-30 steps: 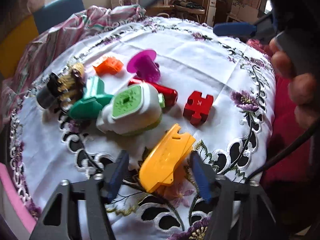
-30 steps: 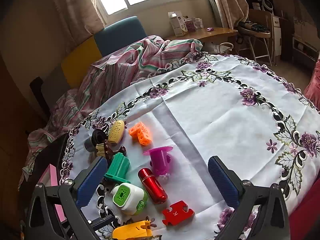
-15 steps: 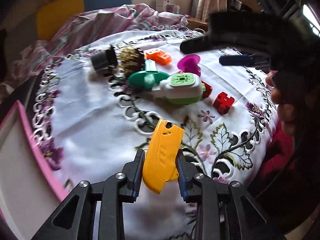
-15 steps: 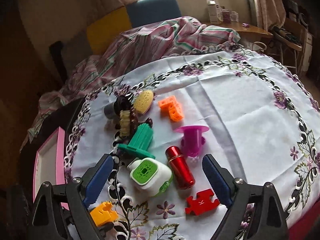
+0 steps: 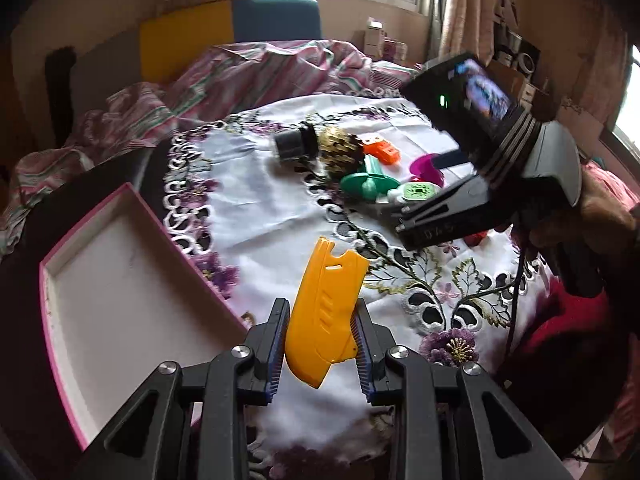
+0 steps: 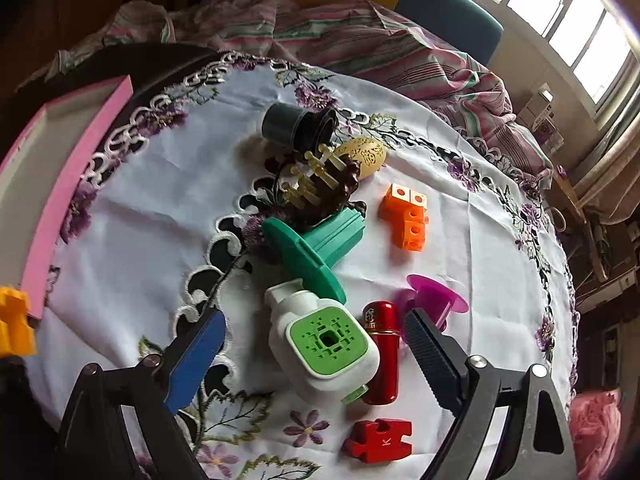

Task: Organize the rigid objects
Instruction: 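Grasp the yellow plastic scraper with the left gripper while the right approaches the white-green device, then lift the yellow scraper with the left gripper while the right grasps the white-green device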

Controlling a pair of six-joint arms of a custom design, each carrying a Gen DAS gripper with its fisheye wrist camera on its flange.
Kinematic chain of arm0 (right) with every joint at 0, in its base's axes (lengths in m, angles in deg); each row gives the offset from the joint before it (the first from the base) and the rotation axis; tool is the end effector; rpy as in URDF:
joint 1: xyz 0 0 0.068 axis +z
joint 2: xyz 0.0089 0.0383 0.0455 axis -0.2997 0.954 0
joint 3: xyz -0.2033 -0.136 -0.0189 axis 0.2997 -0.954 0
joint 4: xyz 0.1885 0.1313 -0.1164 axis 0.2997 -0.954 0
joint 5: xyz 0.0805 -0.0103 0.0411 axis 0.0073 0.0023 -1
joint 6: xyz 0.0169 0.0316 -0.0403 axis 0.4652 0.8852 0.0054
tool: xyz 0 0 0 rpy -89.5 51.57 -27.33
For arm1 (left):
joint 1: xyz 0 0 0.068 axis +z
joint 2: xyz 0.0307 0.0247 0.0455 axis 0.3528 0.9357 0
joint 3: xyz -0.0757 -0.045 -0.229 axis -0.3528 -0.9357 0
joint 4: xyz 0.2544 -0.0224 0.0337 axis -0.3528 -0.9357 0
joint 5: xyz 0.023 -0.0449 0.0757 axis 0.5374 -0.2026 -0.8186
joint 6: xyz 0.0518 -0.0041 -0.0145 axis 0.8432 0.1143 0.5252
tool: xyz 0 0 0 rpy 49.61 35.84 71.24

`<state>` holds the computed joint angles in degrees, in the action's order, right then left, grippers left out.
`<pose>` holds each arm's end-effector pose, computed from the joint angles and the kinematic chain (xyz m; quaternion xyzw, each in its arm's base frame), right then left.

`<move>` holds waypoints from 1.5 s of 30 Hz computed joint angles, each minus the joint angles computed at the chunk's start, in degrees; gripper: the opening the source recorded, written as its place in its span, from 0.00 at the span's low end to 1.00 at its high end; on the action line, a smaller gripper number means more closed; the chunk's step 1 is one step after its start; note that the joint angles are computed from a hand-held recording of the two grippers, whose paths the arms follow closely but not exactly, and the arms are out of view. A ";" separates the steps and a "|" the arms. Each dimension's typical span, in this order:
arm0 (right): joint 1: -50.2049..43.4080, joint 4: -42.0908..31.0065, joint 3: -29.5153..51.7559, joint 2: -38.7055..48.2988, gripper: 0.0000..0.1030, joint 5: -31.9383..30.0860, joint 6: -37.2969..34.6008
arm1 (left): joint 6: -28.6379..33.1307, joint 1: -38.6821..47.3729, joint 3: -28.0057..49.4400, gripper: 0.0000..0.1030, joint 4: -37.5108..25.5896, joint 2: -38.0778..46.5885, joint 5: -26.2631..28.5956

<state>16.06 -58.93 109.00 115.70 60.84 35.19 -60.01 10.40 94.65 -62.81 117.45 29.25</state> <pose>0.3010 0.1872 0.0938 -0.2739 0.9280 -0.0751 0.2410 0.1485 -0.0302 0.1190 0.1190 0.9329 -0.0674 0.3332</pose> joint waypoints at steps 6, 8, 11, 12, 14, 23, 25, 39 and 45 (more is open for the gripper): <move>0.06 0.43 -2.57 -0.10 0.59 -3.71 3.91 | 1.31 5.48 0.40 0.30 -9.85 -11.78 -1.46; 0.44 2.06 -4.09 -1.01 0.59 -5.35 5.08 | 1.57 6.86 0.56 0.30 -12.34 -14.90 -2.37; 0.22 3.33 -4.73 -1.19 0.59 -8.72 7.02 | 2.32 9.14 0.70 0.30 -14.93 -18.28 -3.08; 0.07 2.59 -4.07 -0.51 0.56 -9.11 7.42 | 2.52 9.96 0.64 0.30 -15.75 -19.42 -3.40; -0.07 1.33 -3.06 0.75 0.51 -10.31 8.04 | 3.30 11.80 0.39 0.30 -16.92 -21.31 -3.65; 0.22 2.12 -3.18 1.19 0.51 -9.87 8.92 | 6.18 19.59 -0.31 0.30 -19.33 -24.79 -0.88; 0.05 2.47 -3.47 1.13 0.51 -10.17 9.10 | 6.81 21.28 -0.51 0.30 -19.91 -25.50 -0.14; -0.57 3.33 -3.25 1.47 0.51 -10.73 8.97 | 14.75 39.99 0.15 0.30 -8.98 -4.21 12.59; 0.16 3.47 -3.13 1.72 0.51 -7.79 8.41 | 16.09 49.98 8.44 0.30 3.81 22.58 17.49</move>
